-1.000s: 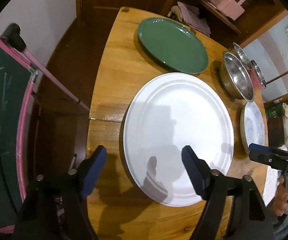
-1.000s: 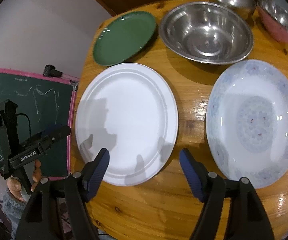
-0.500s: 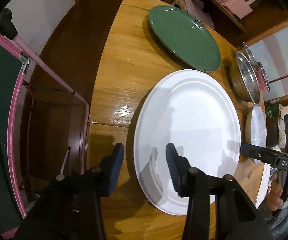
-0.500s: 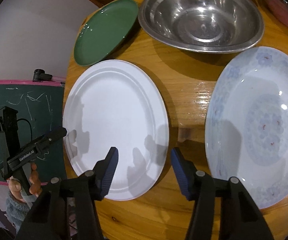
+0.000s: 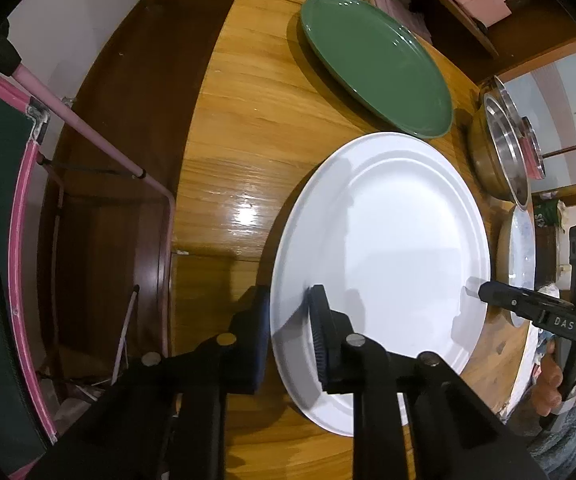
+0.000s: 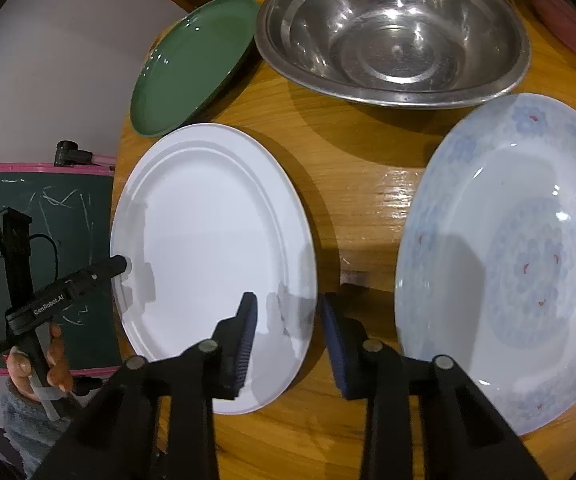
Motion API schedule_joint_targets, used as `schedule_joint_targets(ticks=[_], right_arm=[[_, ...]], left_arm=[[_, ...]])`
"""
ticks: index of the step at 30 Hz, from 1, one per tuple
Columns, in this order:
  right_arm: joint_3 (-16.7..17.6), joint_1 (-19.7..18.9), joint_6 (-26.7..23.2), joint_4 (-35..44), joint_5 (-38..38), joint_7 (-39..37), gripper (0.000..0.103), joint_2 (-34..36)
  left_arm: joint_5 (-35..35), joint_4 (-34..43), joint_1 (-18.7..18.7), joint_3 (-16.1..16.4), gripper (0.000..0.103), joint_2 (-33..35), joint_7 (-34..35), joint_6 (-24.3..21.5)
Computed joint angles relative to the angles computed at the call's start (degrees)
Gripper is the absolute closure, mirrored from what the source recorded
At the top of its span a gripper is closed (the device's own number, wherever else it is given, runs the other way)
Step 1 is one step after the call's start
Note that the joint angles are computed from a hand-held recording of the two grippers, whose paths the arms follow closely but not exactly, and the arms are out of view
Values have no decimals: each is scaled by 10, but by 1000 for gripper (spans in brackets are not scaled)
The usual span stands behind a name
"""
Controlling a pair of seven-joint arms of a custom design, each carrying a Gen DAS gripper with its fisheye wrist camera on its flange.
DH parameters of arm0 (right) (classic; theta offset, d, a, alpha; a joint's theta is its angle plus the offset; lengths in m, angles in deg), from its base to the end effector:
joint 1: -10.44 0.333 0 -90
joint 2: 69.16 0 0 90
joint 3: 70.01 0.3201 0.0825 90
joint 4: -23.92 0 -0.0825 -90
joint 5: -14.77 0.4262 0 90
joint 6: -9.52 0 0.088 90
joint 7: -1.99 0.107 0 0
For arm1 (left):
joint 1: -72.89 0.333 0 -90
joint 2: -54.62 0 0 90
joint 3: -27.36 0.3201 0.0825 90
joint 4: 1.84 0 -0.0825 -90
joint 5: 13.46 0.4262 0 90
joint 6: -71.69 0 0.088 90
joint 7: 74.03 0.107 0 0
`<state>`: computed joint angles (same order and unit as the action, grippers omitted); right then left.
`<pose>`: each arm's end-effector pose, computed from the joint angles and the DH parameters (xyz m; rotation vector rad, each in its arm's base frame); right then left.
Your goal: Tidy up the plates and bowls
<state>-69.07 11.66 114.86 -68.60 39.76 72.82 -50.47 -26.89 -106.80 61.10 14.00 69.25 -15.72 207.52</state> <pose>0.6855 0.0586 0.4242 -2.2169 1.7530 0.4744 0.6239 -0.2854 0.4099 2.3496 -1.7783 0.5112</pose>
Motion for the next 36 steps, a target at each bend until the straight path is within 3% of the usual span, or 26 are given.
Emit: schedule_joint_targets(ticks=[4,6,18,36], right_arm=[[0,6,12,-9,-11,5,79,-4],[-2,5,13,-9,-14,7,87,-4],[-8,-2,4,-19,-15,8,86,-36],[-52,-13,-2,-146,-47,-58,86,-227]], left_arm=[[8,7,-3,1,86,3,-2,-7],[21,12,-7,3,86,4,-11,-15],[51,7,-23,-1,87,-44,-44,-29],[63,-15,-79,-32,87,-141,-94,-46]])
